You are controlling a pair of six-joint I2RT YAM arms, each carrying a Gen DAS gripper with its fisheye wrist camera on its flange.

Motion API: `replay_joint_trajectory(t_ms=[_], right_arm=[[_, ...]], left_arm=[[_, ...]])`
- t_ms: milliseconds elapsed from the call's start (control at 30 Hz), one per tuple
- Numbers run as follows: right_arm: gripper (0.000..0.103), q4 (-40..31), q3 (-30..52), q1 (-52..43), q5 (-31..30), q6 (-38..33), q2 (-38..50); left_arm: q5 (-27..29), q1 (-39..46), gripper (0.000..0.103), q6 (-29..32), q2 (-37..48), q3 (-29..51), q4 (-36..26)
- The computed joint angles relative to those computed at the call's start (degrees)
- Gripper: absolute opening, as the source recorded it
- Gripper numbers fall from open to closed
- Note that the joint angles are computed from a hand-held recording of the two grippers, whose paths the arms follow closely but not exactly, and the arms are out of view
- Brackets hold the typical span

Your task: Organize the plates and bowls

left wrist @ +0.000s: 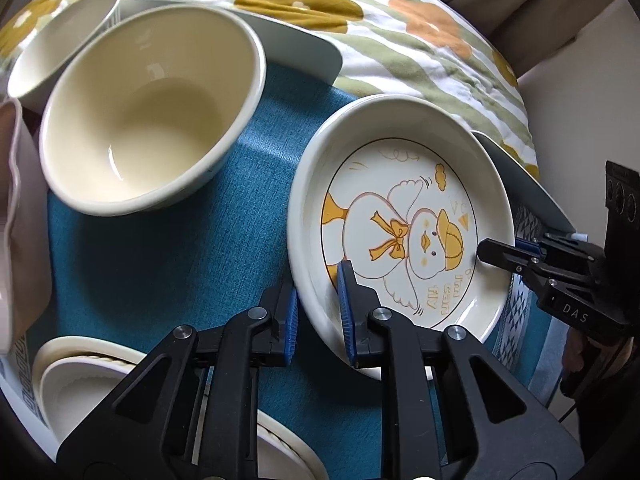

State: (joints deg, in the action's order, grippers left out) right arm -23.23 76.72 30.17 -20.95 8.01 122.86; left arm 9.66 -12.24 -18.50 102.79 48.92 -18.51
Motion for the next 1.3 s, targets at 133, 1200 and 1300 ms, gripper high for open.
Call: replay_joint_trajectory(t_ms=[133, 1200, 1300], right_arm=[[0.015, 2.68, -2.89, -0.10, 0.35, 0.65, -1.74], [0.015, -9.73, -5.25, 41.30, 35.35, 58.87, -18.75], [0.015, -11.26, -1.69, 44.87, 36.25, 65.17, -14.68]], left_arm=[[-1.26, -1.40, 0.016, 0.55, -0.94, 0.15, -0.11], [14.54, 31.94, 0.016, 60.12, -30.59, -9.25, -32.62], [14.10, 37.02, 0.016, 67.66, -27.48, -10.08, -33.21]])
